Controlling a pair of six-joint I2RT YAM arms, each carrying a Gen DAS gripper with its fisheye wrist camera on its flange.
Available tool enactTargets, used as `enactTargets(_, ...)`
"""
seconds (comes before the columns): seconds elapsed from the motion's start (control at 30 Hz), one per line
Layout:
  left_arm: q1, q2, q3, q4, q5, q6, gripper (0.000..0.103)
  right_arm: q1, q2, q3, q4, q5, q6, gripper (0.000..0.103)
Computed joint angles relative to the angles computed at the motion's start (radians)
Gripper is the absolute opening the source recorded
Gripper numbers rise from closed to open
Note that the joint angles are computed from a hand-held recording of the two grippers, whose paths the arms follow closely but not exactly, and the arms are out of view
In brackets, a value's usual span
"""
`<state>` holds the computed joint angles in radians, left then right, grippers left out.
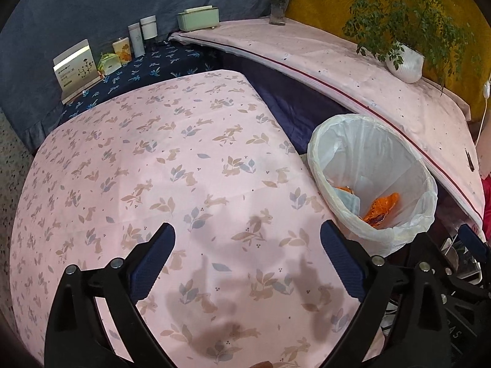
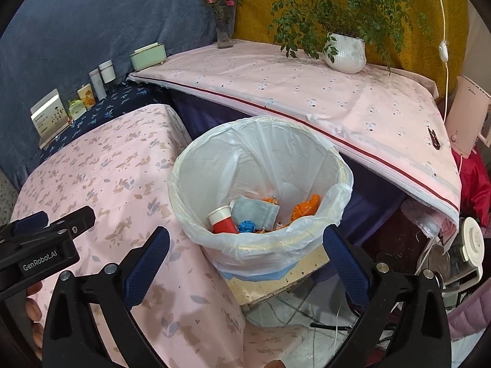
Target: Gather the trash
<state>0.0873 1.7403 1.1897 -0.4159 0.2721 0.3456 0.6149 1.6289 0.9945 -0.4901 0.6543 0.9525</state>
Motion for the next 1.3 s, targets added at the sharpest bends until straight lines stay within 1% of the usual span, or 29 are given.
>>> enactTargets(0.17, 0.015, -0.023, -0.047, 0.011, 0.005, -0.001, 0.091, 0.018, -0.007, -0.012, -0.025, 0.019, 0.011, 0.097)
enactTargets(0.33, 0.014, -0.052, -0.095, 0.026, -0.008, 0.006, 0.091, 0.03, -0.013, -0.032, -0.021, 0.017, 0.006, 0.097)
enactTargets(0.57, 0.021, -0.087, -0.161, 0.055, -0.013, 0.014, 0.091, 0.06, 0.004, -0.027, -0.046, 0.058, 0.004, 0.097)
enactTargets(0.73, 0.008, -0.098, -0.188, 0.07, -0.035, 0.027, 0.091, 0.068, -0.011, -0.039, -0.057, 0.058, 0.032, 0.097)
enactTargets(1.3, -0.002, -0.118, -0.193, 0.064, -0.047, 0.023, 0.091, 0.084, -0.011, -0.051, -0.076, 0.048, 0.06, 0.097)
